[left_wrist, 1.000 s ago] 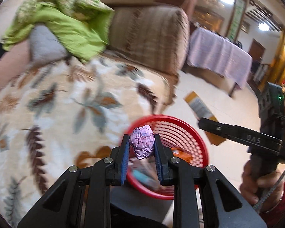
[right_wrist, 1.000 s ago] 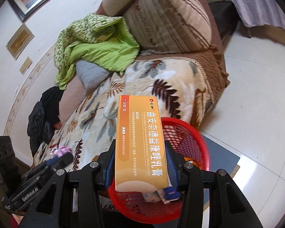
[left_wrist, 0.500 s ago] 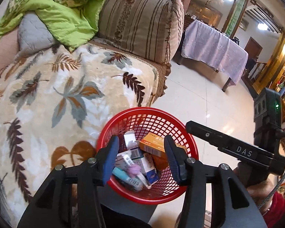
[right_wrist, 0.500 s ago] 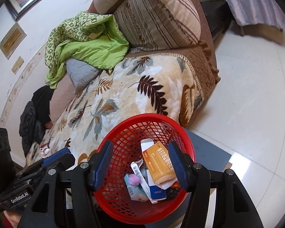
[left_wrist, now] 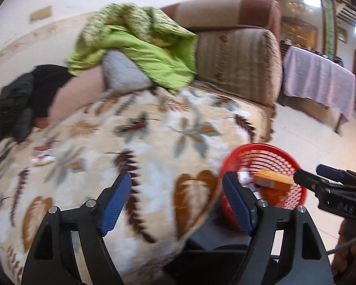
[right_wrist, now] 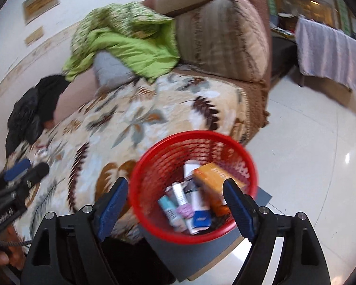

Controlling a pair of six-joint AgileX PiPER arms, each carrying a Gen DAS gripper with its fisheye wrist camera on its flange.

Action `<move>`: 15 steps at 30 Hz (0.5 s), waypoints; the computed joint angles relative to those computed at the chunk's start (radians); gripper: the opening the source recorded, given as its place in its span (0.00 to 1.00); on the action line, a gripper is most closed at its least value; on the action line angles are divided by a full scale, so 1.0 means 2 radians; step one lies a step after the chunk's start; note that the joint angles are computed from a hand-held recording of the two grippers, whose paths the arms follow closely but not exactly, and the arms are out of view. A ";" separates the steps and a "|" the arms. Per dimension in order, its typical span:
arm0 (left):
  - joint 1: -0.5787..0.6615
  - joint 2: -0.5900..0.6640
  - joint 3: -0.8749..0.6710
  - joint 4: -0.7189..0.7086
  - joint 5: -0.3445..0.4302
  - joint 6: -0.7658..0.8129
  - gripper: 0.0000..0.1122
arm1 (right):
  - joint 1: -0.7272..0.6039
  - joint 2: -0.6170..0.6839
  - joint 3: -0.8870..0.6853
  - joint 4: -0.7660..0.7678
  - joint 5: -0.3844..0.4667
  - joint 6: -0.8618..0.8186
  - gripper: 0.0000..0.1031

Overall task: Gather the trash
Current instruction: 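Move both open tools back to the remaining trash on the bed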

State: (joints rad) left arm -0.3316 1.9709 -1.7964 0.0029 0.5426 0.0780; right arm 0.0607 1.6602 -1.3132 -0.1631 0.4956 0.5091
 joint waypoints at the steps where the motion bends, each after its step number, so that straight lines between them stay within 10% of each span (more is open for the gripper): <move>1: 0.004 -0.007 0.010 0.002 -0.007 -0.001 0.70 | 0.006 0.001 -0.003 -0.004 0.003 0.003 0.83; 15: 0.051 -0.074 0.110 0.060 -0.083 -0.045 0.70 | 0.093 0.031 -0.069 -0.056 0.048 0.036 0.83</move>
State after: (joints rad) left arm -0.2287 1.8229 -1.5758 0.1225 0.3764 -0.0123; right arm 0.2462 1.7225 -1.4510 -0.2751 0.5920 0.5801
